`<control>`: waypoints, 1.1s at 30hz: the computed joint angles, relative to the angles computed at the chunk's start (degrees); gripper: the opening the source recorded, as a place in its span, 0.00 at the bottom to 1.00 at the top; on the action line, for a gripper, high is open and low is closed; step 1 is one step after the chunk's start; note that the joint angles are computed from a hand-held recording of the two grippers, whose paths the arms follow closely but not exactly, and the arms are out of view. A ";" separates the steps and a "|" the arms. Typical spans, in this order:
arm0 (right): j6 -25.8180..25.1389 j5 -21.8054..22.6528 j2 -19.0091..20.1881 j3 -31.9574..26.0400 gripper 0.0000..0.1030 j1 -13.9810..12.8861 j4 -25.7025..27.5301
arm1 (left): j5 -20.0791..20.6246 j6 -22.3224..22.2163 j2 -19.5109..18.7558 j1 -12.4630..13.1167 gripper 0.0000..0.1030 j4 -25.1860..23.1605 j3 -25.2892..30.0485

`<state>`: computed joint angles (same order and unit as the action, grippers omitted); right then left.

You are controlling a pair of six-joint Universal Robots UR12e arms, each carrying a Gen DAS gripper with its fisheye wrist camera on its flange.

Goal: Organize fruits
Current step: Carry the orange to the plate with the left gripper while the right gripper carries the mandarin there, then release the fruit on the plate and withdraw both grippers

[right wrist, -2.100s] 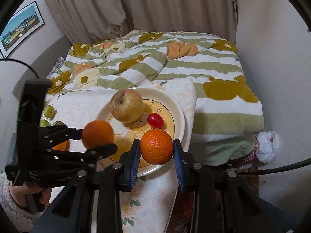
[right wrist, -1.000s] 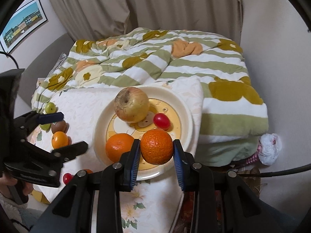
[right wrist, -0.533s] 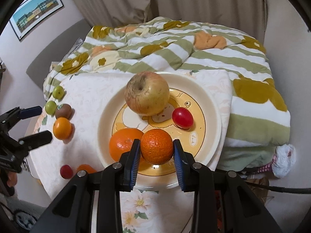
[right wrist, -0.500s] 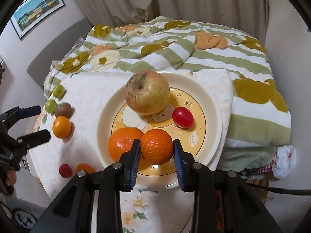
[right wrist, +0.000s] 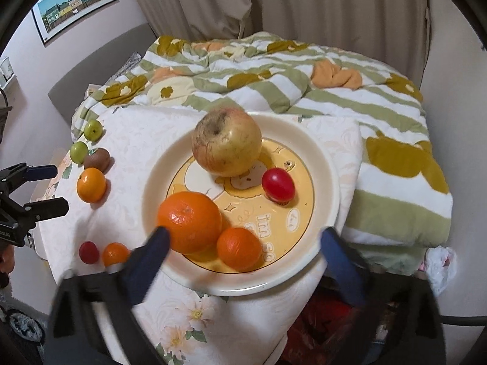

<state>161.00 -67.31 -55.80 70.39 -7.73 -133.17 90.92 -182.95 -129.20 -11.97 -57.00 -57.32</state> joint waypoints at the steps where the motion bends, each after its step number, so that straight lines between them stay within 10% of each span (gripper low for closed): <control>1: 0.15 -0.10 -0.08 0.16 0.99 0.00 -0.61 | -0.20 -0.02 0.08 0.03 1.00 0.13 -0.09; 19: -3.73 -3.65 -2.93 1.95 0.99 1.10 -0.91 | 2.72 1.28 3.81 0.04 1.00 5.00 -3.98; 33: 3.67 -3.61 -6.95 3.75 1.00 2.93 -7.48 | 2.06 3.71 8.30 2.51 1.00 15.14 -9.79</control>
